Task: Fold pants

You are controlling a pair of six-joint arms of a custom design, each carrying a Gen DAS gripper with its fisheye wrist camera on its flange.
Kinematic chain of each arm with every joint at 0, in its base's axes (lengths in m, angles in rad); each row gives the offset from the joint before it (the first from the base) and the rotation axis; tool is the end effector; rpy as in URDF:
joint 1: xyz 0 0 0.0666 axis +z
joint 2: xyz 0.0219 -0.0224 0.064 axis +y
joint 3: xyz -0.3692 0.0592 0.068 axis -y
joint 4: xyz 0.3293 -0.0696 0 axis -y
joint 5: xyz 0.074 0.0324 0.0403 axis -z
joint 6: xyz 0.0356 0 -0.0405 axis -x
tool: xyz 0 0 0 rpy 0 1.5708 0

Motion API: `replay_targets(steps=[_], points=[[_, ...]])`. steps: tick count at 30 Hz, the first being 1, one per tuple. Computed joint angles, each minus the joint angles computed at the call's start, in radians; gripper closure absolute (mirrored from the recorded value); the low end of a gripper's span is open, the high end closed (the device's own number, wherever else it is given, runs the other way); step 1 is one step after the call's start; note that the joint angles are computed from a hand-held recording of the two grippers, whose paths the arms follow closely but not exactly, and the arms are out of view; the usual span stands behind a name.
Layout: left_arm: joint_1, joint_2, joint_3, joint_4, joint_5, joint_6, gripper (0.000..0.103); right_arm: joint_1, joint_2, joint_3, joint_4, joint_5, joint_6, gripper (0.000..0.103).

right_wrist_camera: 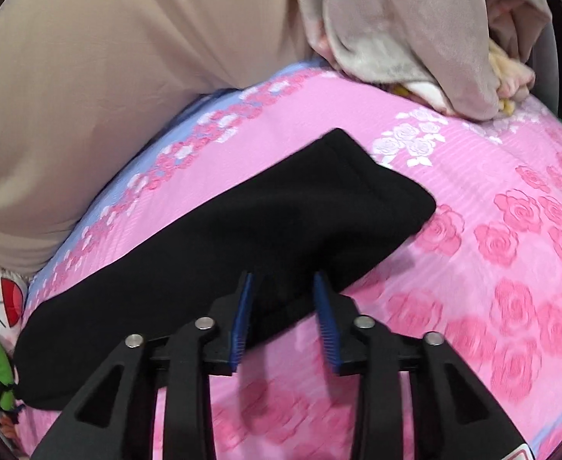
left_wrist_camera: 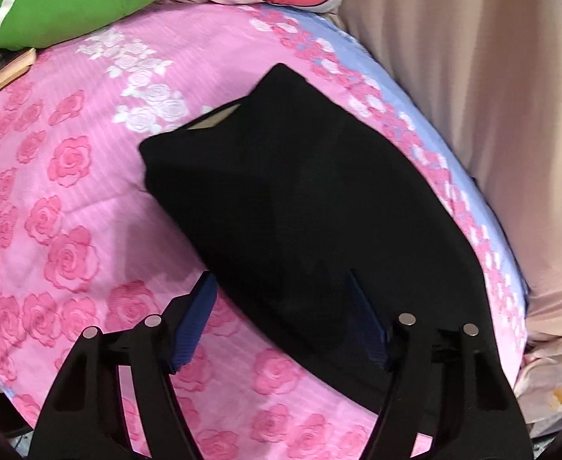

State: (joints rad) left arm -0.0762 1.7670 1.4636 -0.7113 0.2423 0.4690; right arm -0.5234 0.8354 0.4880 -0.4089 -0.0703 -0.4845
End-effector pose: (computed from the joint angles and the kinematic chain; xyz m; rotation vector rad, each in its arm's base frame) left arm 0.5297 -0.0494 0.2888 -0.4227 2.5919 -0.5094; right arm 0.1862 -0.1050 0.2626 1.0920 2.0533 0.0622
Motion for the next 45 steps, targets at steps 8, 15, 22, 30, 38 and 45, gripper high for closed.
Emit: replay_targets(steps=[8, 15, 22, 30, 38, 45], points=[[-0.039, -0.017, -0.025, 0.013, 0.127, 0.008, 0.034, 0.483, -0.015, 0.004, -0.003, 0.279, -0.094, 0.059], [-0.044, -0.043, -0.01, 0.02, 0.153, -0.026, 0.101, 0.715, 0.154, 0.094, 0.03, 0.389, -0.082, 0.051], [-0.016, -0.001, -0.032, -0.095, 0.079, -0.136, 0.1, 0.76, 0.174, 0.116, 0.049, 0.398, -0.082, 0.045], [-0.06, -0.141, -0.114, 0.029, -0.146, -0.119, 0.048, 0.746, 0.434, 0.455, 0.041, 0.156, 0.081, 0.044], [-0.033, -0.126, -0.032, 0.095, -0.187, -0.125, 0.04, 0.798, 1.0, 1.106, -0.209, 0.006, 0.222, 0.044], [-0.062, 0.161, 0.233, -0.083, -0.375, -0.191, 0.04, 0.829, 1.177, 1.318, -0.298, 0.067, 0.271, 0.1]])
